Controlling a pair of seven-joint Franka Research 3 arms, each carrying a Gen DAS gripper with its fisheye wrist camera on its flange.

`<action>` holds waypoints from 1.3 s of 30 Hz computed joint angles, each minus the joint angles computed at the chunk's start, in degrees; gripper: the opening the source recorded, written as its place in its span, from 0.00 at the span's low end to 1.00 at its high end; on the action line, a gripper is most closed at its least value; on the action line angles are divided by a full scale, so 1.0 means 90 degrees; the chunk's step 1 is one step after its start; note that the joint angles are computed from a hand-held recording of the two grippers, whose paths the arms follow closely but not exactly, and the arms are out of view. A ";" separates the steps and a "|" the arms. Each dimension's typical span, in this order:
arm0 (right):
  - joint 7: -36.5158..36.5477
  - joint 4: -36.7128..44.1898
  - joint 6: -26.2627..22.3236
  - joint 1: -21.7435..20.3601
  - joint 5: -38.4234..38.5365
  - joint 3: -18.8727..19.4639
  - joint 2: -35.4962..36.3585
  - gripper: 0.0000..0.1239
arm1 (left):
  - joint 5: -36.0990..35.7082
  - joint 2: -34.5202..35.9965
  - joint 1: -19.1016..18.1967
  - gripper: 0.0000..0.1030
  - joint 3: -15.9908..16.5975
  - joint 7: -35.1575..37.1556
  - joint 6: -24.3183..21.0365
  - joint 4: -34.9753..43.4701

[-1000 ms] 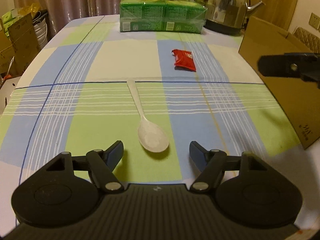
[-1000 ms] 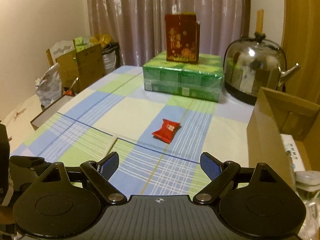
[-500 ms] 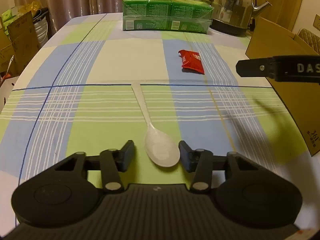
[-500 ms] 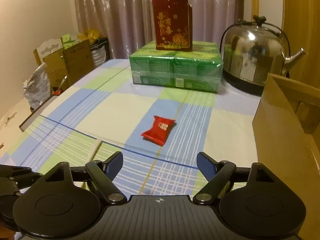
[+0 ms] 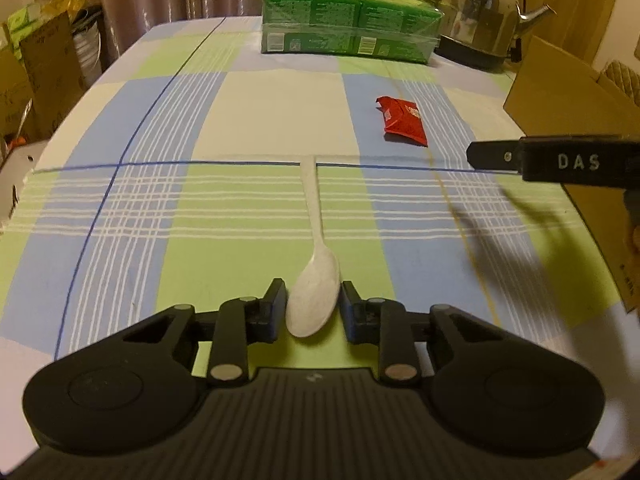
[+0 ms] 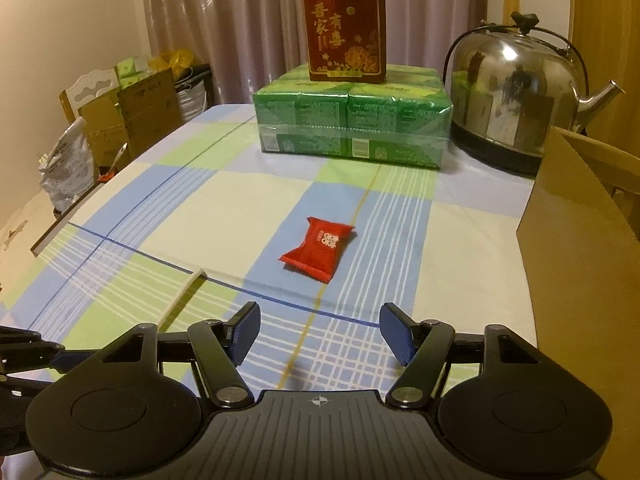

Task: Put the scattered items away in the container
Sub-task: 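Reach the right tool to the red candy packet and grasp it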

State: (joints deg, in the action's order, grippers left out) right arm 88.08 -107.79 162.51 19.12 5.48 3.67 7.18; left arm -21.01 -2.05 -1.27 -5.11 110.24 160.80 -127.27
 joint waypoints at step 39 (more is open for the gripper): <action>0.0407 0.1662 -0.0175 0.0262 -0.0031 -0.0249 0.1546 0.52 | 0.0256 0.0070 0.0141 0.26 -0.0001 0.0242 -0.0126 0.0303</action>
State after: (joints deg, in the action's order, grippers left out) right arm 91.75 -92.83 160.93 21.47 5.20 1.44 21.10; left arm -18.70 -1.42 0.00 -5.11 112.42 159.66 -124.54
